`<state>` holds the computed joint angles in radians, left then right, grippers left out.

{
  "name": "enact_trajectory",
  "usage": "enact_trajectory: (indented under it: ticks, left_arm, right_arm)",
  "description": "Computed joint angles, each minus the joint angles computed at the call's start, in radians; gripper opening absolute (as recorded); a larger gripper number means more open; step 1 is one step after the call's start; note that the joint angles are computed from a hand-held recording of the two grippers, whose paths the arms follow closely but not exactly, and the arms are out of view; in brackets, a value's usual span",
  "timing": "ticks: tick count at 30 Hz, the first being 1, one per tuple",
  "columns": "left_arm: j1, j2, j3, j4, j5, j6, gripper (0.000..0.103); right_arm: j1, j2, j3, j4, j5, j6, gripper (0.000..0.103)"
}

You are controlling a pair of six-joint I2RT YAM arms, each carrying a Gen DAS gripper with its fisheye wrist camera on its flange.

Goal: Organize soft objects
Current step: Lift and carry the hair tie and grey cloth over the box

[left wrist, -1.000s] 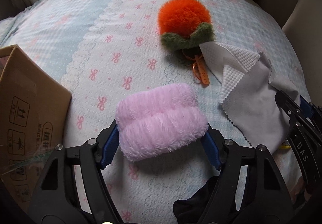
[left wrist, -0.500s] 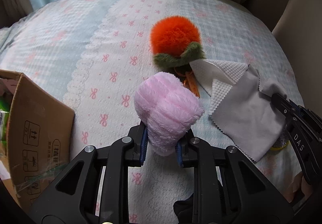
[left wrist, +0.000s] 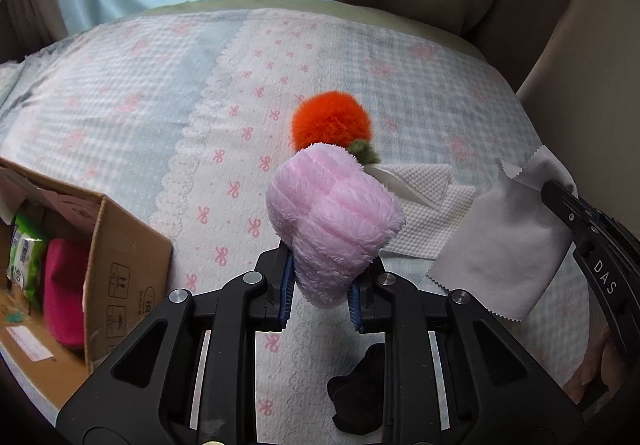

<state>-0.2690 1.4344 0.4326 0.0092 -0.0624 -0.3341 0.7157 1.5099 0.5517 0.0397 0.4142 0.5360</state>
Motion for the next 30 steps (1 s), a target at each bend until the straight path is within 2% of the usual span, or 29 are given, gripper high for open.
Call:
enact_trajectory:
  ticks: [4,9,14,18,21,23,27,30]
  left_arm:
    - [0.003,-0.176,0.035,-0.173,0.008,0.007,0.019]
    - [0.04,-0.408,0.129,-0.442,0.04,0.033,0.019]
    - [0.157,-0.581,0.284,-0.722,0.132,0.102,0.019]
    - [0.299,-0.64,0.428,-0.92,0.23,0.206,0.019]
    - [0.465,-0.659,0.526,-1.048,0.332,0.337,0.019]
    - [0.619,-0.646,0.592,-1.133,0.429,0.461,0.019]
    - [0.956,-0.554,0.707,-1.308,0.623,0.761,0.019]
    - [1.166,-0.452,0.769,-1.413,0.706,0.997,0.019]
  right_arm:
    - [0.042,-0.116,0.047,-0.152,0.035,0.023,0.005]
    - [0.125,-0.243,0.167,-0.401,0.093,0.074,0.005]
    - [0.246,-0.296,0.36,-0.681,0.166,0.154,0.005]
    - [0.345,-0.27,0.535,-0.863,0.207,0.221,0.005]
    - [0.417,-0.221,0.659,-0.954,0.23,0.263,0.005]
    - [0.461,-0.178,0.732,-0.99,0.242,0.286,0.005]
    - [0.528,-0.067,0.873,-1.035,0.242,0.33,0.006]
    - [0.566,0.03,0.981,-1.054,0.237,0.357,0.006]
